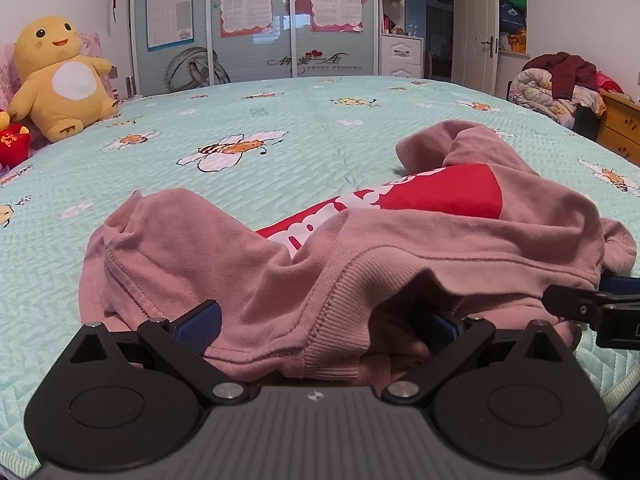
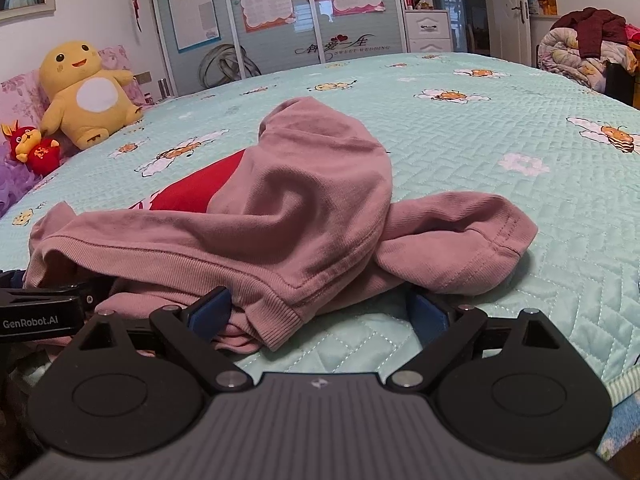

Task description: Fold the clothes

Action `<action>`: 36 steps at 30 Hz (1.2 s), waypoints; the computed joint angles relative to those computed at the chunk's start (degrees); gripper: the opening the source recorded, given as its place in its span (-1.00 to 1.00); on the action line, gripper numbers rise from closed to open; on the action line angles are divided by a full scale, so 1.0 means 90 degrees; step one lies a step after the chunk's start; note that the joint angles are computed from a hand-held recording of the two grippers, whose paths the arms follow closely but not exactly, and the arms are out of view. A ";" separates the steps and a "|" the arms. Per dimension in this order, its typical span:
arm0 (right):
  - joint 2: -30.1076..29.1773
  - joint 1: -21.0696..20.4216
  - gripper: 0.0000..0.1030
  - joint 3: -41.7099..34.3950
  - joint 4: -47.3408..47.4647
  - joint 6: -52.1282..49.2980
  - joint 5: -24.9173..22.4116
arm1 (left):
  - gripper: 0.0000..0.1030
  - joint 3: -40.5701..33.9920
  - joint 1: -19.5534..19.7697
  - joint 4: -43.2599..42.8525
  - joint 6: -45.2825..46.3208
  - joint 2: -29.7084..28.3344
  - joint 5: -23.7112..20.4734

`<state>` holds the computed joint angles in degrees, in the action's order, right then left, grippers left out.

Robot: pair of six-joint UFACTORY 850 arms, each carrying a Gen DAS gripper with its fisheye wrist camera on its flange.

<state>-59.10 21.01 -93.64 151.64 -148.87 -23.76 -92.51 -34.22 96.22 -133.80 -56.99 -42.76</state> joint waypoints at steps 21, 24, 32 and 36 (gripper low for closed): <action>0.0099 0.0100 0.83 0.0069 0.0519 -0.0626 0.0304 | 1.00 -0.0077 -0.0032 -0.0083 -0.0048 -0.0063 -0.0108; 0.0099 0.0128 0.83 0.0072 0.0780 -0.0929 0.0337 | 1.00 -0.0036 -0.0033 0.0038 -0.0170 -0.0056 -0.0118; 0.0120 0.0172 0.83 0.0150 0.1352 -0.1449 0.0262 | 1.00 0.0081 0.0000 0.0223 -0.0363 0.0015 -0.0029; 0.0112 0.0211 0.83 0.0164 0.1703 -0.1787 0.0226 | 1.00 0.0224 0.0007 0.0554 -0.0671 0.0057 -0.0040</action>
